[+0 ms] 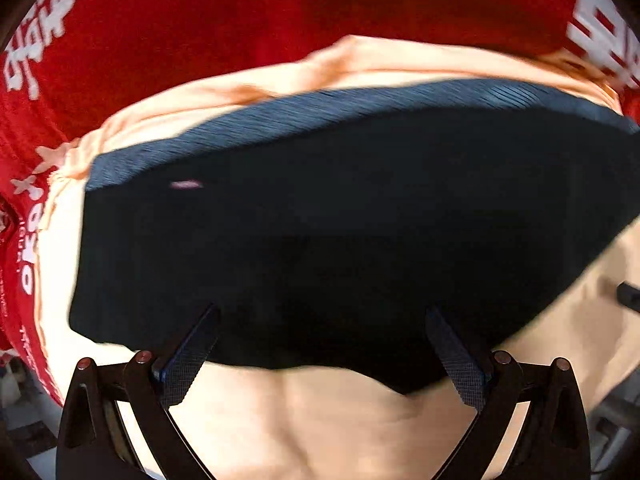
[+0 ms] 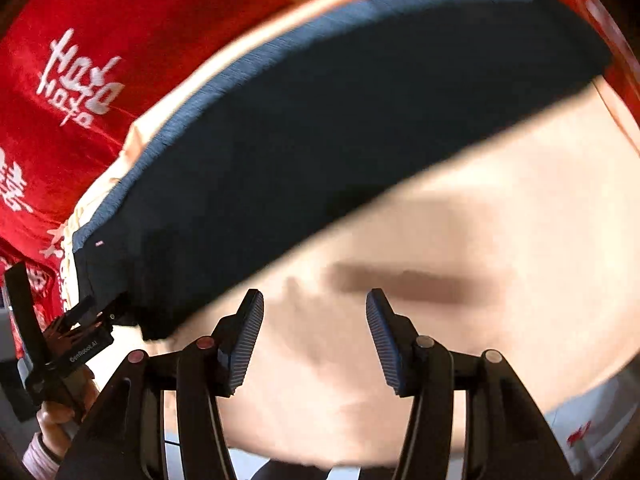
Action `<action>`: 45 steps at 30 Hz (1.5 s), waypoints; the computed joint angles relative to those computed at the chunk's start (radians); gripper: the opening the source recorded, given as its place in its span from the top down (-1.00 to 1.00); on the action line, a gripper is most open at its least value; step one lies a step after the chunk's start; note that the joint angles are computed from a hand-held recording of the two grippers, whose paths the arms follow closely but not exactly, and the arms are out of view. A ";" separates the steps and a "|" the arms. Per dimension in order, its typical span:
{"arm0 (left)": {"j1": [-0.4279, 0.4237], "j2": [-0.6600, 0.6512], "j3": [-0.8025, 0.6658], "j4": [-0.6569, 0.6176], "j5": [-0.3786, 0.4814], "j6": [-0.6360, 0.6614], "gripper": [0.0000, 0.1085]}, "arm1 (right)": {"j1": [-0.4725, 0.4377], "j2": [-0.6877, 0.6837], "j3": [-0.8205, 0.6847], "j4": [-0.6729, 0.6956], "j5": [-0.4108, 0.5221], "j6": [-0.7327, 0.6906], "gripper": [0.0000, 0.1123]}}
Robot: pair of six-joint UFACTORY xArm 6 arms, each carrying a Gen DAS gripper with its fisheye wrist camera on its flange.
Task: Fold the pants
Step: 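Move the open right gripper to the trouser end and align it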
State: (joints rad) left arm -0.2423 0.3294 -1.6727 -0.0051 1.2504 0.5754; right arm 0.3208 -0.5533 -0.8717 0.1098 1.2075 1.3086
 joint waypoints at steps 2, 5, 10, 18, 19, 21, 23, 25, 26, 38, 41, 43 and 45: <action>-0.018 -0.033 0.039 -0.012 0.003 0.008 -0.89 | 0.013 -0.069 0.048 0.003 0.015 0.051 -0.02; -0.050 -0.079 0.095 -0.016 -0.009 0.013 -0.89 | 0.046 -0.107 0.088 -0.003 0.004 0.126 -0.02; -0.103 -0.133 0.156 -0.021 -0.001 -0.015 -0.89 | 0.054 -0.178 0.144 -0.007 -0.007 0.174 -0.03; -0.213 -0.209 0.219 -0.007 0.025 -0.111 -0.89 | 0.023 -0.313 0.217 -0.012 0.025 0.198 -0.05; -0.227 -0.210 0.218 -0.002 0.025 -0.127 -0.89 | 0.013 -0.333 0.226 -0.011 0.035 0.196 -0.05; -0.246 -0.203 0.209 0.003 0.030 -0.148 -0.89 | -0.005 -0.359 0.237 -0.008 0.050 0.191 -0.05; -0.271 -0.200 0.198 0.008 0.038 -0.176 -0.89 | -0.029 -0.385 0.248 -0.002 0.064 0.177 -0.05; -0.290 -0.213 0.196 0.010 0.048 -0.193 -0.89 | -0.059 -0.409 0.257 0.004 0.079 0.154 -0.05; -0.305 -0.217 0.195 0.013 0.050 -0.207 -0.89 | -0.079 -0.422 0.260 0.007 0.087 0.134 -0.05; -0.391 -0.187 0.112 0.028 0.101 -0.316 -0.89 | -0.254 -0.531 0.314 0.058 0.122 -0.024 -0.05; -0.396 -0.161 0.105 0.032 0.084 -0.314 -0.89 | -0.301 -0.561 0.335 0.071 0.124 -0.057 -0.05; -0.408 -0.146 0.093 0.032 0.085 -0.319 -0.89 | -0.326 -0.584 0.350 0.077 0.117 -0.068 -0.05; -0.420 -0.139 0.083 0.029 0.089 -0.326 -0.89 | -0.352 -0.605 0.365 0.075 0.104 -0.078 -0.05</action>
State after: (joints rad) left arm -0.6623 0.1907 -1.5901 0.0242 1.3395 0.2496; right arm -0.0315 -1.1585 -0.5069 0.1848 1.3120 1.2307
